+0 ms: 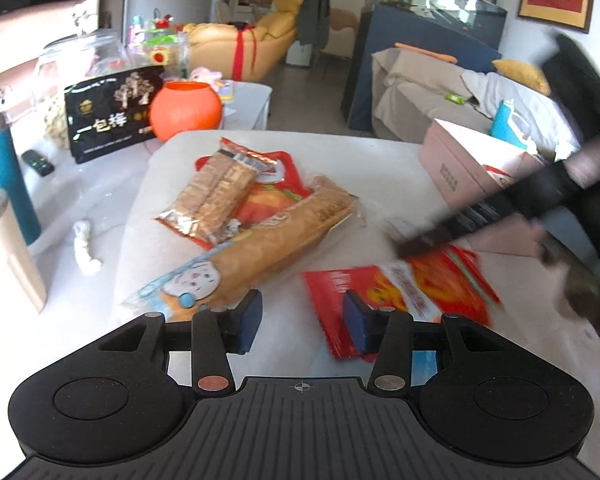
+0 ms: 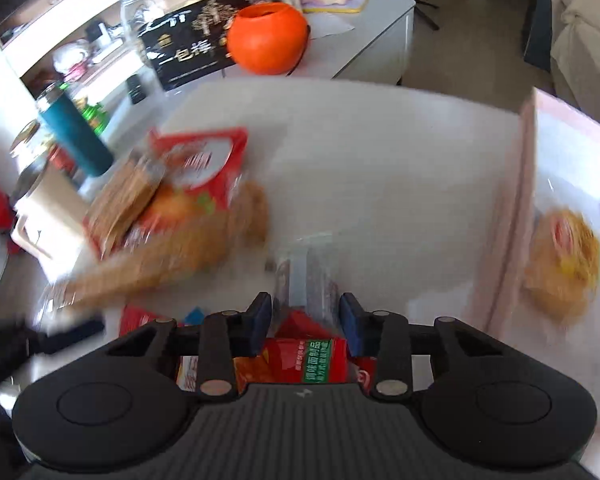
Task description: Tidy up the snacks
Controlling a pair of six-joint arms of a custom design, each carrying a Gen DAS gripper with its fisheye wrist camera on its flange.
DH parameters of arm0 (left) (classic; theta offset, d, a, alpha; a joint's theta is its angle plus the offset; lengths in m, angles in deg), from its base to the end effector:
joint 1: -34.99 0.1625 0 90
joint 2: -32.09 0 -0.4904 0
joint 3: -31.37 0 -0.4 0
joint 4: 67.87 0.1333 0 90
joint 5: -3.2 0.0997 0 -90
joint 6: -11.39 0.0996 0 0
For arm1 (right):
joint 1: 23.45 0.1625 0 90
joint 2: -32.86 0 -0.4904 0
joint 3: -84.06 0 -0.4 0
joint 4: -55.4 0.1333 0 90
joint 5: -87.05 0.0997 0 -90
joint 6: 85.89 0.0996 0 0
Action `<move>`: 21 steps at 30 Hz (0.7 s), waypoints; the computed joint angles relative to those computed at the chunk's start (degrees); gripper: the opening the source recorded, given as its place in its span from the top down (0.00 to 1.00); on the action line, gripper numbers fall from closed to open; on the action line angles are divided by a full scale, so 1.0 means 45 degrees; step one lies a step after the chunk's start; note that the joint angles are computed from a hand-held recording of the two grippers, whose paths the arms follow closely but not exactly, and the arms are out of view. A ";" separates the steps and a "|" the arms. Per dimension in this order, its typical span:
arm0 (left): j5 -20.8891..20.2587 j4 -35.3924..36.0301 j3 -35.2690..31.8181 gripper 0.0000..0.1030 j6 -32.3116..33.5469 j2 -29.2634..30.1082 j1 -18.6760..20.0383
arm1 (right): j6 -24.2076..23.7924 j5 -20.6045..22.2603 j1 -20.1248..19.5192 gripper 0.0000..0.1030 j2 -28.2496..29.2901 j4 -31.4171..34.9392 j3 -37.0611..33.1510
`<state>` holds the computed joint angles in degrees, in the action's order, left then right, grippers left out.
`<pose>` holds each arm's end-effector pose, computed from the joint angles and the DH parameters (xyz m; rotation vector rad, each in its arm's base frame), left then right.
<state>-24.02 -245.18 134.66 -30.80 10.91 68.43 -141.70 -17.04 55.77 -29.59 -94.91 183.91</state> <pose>-0.3914 -0.5244 -0.0929 0.2199 2.2432 -1.1100 -0.0189 -0.6825 0.3042 0.9737 -2.5261 0.2748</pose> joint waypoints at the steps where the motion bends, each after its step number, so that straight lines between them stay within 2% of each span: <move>1: 0.0034 0.0178 0.0048 0.52 -0.0197 -0.0059 -0.0049 | -0.0315 0.0218 -0.0198 0.64 -0.0314 -0.0046 0.0303; 4: -0.0112 0.0140 0.0236 0.52 -0.0359 -0.0181 -0.0301 | -0.1121 0.0668 -0.0756 0.64 -0.1149 -0.0072 0.0943; 7: -0.1081 -0.0383 0.0383 0.52 0.0322 -0.0281 -0.0526 | -0.2302 0.1066 -0.1349 0.58 -0.1865 -0.0834 0.1687; 8: -0.1549 -0.0326 0.0355 0.52 0.0613 -0.0319 -0.0586 | -0.2755 0.1093 -0.1502 0.50 -0.1970 -0.1379 0.1898; 9: -0.1925 -0.0254 0.0318 0.52 0.0874 -0.0315 -0.0657 | -0.3216 0.1088 -0.1649 0.36 -0.2057 -0.2226 0.2211; 11: -0.2784 -0.0020 0.0178 0.52 0.1413 -0.0308 -0.0759 | -0.3946 0.1222 -0.2017 0.28 -0.2209 -0.3867 0.2739; 12: -0.3263 0.0051 0.0096 0.52 0.1634 -0.0298 -0.0773 | -0.4022 0.1447 -0.2177 0.28 -0.2313 -0.4007 0.2805; 14: -0.4357 0.0056 -0.0032 0.52 0.2041 -0.0261 -0.0686 | -0.3604 0.1751 -0.2471 0.28 -0.2596 -0.3135 0.2479; 16: -0.4768 0.0455 -0.0292 0.53 0.2093 -0.0136 -0.0560 | -0.2893 0.2370 -0.2769 0.28 -0.2881 -0.2038 0.2076; 19: -0.4254 0.1306 -0.0718 0.58 0.1629 0.0054 -0.0321 | -0.2563 0.3375 -0.3194 0.28 -0.3360 -0.0297 0.1747; 21: -0.3754 0.1201 -0.0824 0.66 0.1432 0.0103 -0.0184 | -0.3095 0.3792 -0.3375 0.27 -0.3695 0.0392 0.1929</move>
<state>-40.91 -239.77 130.95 -24.36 11.37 67.60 -155.63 0.02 40.59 -46.21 -93.15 192.59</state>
